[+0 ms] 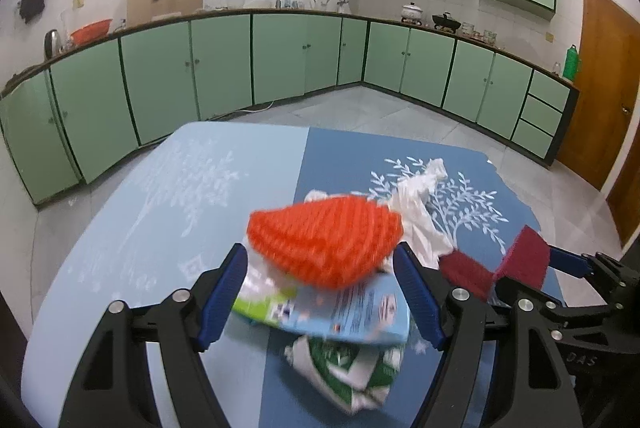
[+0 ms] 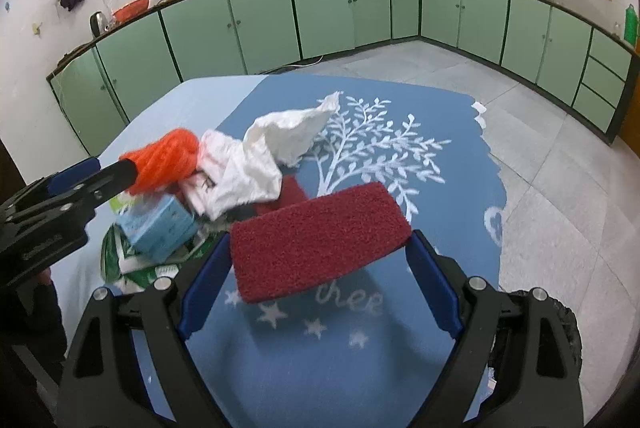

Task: Collect trash
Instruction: 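Grasp the second orange foam net with the left gripper while the right gripper holds the red pad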

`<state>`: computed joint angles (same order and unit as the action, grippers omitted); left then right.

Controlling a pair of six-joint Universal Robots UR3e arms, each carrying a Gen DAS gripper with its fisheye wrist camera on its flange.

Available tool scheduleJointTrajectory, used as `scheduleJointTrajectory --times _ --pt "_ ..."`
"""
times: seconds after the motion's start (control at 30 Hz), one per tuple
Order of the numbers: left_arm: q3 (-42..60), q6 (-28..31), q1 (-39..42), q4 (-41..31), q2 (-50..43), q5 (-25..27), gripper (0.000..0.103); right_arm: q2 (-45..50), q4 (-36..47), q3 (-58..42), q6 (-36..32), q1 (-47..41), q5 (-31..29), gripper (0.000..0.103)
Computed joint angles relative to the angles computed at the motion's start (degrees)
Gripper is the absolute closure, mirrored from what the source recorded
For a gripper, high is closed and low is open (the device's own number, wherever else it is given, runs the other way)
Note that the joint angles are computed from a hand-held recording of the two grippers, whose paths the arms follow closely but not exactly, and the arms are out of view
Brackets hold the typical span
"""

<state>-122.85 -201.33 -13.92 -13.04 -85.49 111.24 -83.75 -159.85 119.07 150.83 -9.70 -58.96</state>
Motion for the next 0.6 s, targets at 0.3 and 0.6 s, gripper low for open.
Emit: scheduleJointTrajectory --times 0.3,0.6 --pt "3.2 2.7 2.6 1.0 -5.8 -3.9 0.029 3.1 -0.5 -3.1 1.5 1.8 -0.6 0.019" --pt "1.9 2.0 2.6 2.5 -6.0 -4.5 0.050 3.0 0.1 -2.9 1.5 1.9 -0.5 0.019"
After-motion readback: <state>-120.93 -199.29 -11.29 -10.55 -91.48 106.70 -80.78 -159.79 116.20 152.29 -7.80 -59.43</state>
